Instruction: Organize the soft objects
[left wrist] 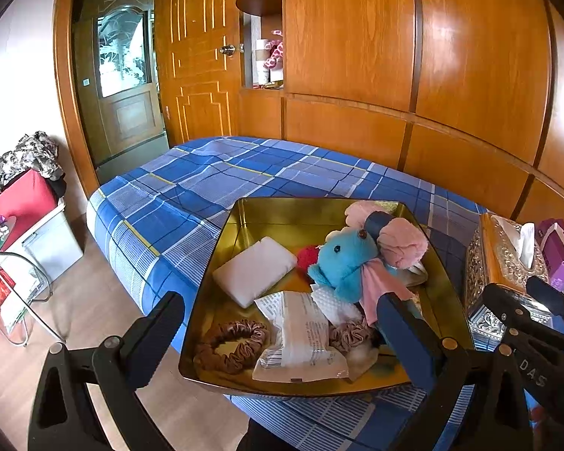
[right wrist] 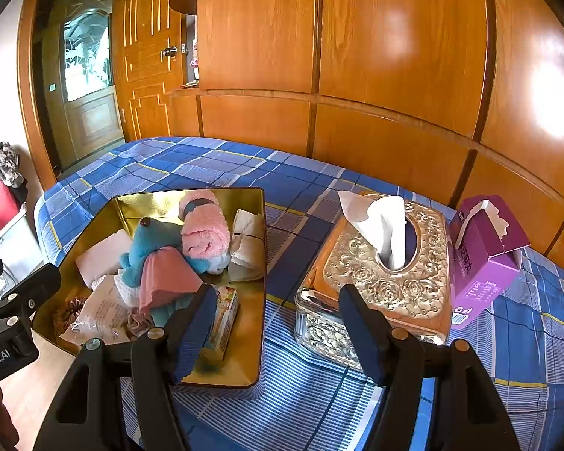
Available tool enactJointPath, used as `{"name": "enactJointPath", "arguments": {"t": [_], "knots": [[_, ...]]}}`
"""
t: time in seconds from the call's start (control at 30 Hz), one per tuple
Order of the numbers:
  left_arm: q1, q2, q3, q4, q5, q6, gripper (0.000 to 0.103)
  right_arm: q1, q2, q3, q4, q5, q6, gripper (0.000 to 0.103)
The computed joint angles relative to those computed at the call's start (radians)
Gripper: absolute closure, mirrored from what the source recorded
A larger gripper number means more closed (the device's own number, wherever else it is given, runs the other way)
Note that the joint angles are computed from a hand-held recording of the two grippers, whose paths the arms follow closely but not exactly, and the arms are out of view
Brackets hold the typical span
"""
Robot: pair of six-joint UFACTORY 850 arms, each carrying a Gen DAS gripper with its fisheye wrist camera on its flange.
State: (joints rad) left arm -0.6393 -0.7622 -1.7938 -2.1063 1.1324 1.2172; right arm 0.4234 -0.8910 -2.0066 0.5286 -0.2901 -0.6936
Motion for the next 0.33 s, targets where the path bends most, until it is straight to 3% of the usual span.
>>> {"name": "enactJointPath", "arguments": {"t": [0.23, 0.33], "knots": [[-0.003, 0.012, 0.025, 0.033, -0.023, -0.029, 0.003, -0.002, 0.012, 0.022, 0.054, 0.027, -0.047, 0.035], [-0.002, 0.005, 0.013, 0.024, -0.017, -0.008, 0.001, -0.018, 0.047, 0.069, 0.285, 0.064, -0.247, 0.035]]}}
